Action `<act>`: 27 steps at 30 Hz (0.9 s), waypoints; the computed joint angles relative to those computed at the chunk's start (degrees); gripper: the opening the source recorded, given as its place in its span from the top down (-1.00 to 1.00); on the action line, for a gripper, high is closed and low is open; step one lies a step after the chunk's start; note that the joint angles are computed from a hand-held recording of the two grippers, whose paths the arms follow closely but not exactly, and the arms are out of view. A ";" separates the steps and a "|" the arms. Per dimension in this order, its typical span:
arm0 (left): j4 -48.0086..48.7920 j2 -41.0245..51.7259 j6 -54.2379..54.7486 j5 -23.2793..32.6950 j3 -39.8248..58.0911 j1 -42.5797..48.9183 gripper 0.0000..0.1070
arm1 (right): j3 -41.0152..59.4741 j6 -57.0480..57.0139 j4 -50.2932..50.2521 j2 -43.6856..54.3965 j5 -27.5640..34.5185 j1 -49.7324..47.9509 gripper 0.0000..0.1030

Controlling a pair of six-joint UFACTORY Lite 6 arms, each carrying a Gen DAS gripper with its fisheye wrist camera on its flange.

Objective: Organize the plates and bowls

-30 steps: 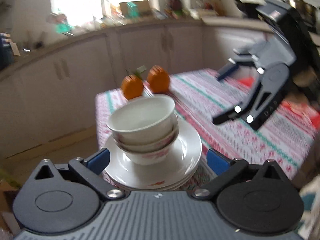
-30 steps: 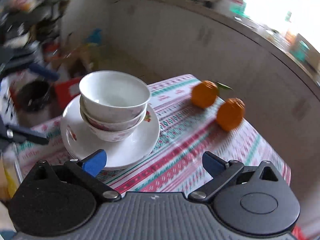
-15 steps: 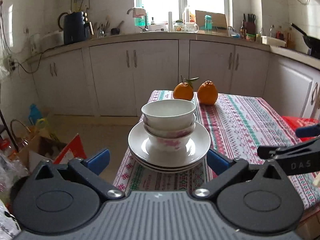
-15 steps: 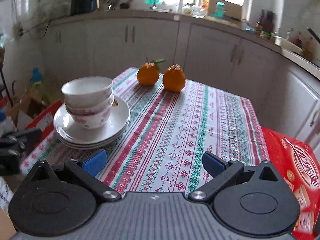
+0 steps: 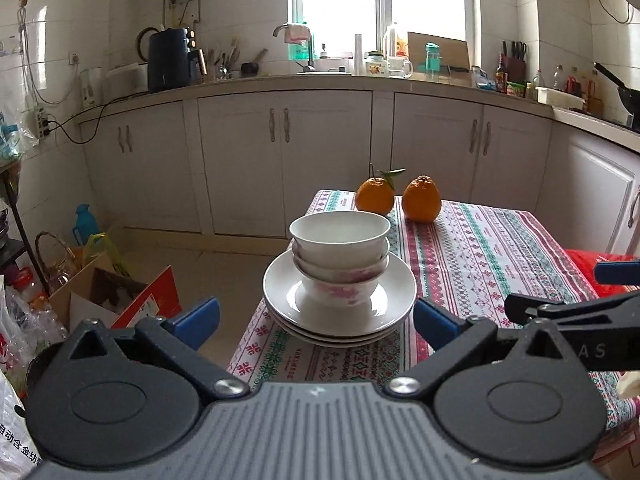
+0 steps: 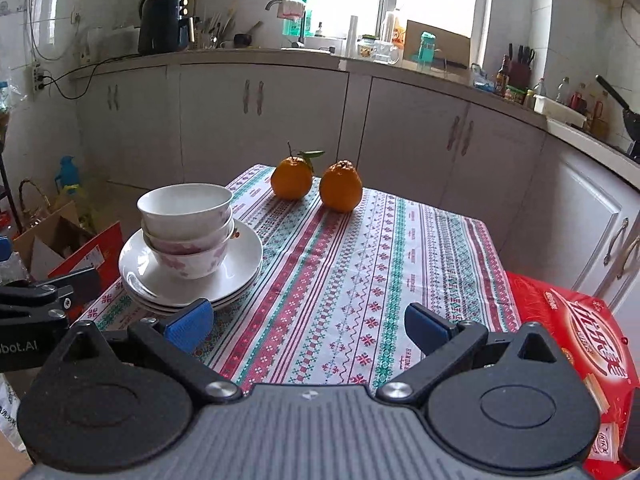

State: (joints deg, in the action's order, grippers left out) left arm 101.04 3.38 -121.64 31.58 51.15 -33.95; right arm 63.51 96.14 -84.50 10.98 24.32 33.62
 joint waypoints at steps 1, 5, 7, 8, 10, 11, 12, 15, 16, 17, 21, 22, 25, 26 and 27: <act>-0.41 0.12 0.10 0.16 0.11 -0.06 -0.92 | 0.22 -0.27 0.19 0.22 -0.02 0.00 -1.00; -0.77 0.62 -0.09 0.73 0.32 -0.41 -0.92 | 0.44 -0.60 0.50 0.51 0.30 0.00 -1.00; -1.32 1.07 0.03 0.85 0.67 -0.52 -0.91 | 0.66 -0.71 0.64 0.87 0.70 0.09 -1.00; -1.55 1.26 0.11 0.90 0.85 -0.55 -0.91 | 0.59 -0.43 0.48 0.92 0.84 0.15 -1.00; -1.80 1.32 0.26 0.97 0.98 -0.54 -0.91 | 0.66 -0.31 0.45 1.05 0.84 0.12 -1.00; -1.72 1.30 0.10 1.08 0.94 -0.59 -0.91 | 0.72 -0.33 0.48 1.08 0.79 0.10 -1.00; -1.65 1.27 0.02 1.15 0.89 -0.61 -0.91 | 0.72 -0.18 0.28 1.09 0.83 0.13 -1.00; -1.93 1.20 0.13 1.55 0.78 -0.81 -0.91 | 0.85 -0.22 0.29 1.17 1.18 0.30 -1.00; -2.22 1.21 0.37 1.72 0.80 -0.93 -0.91 | 0.84 -0.29 0.32 1.17 1.35 0.40 -1.00; -2.33 1.19 0.40 1.87 0.76 -1.03 -0.91 | 0.80 -0.27 0.30 1.13 1.44 0.44 -1.00; -2.46 0.83 0.52 1.91 0.69 -1.10 -0.91 | 0.64 0.01 0.10 0.85 1.42 0.47 -1.00; -2.52 0.73 0.51 1.90 0.64 -1.11 -0.91 | 0.57 0.10 0.02 0.75 1.52 0.52 -1.00; -3.02 0.64 1.06 2.35 0.61 -1.32 -0.91 | 0.45 0.13 -0.15 0.64 1.77 0.65 -1.00; -3.09 0.55 1.11 2.48 0.55 -1.37 -0.91 | 0.42 0.17 -0.19 0.59 1.83 0.68 -1.00; -3.14 0.51 1.19 2.47 0.59 -1.35 -0.91 | 0.39 0.17 -0.12 0.53 1.78 0.67 -1.00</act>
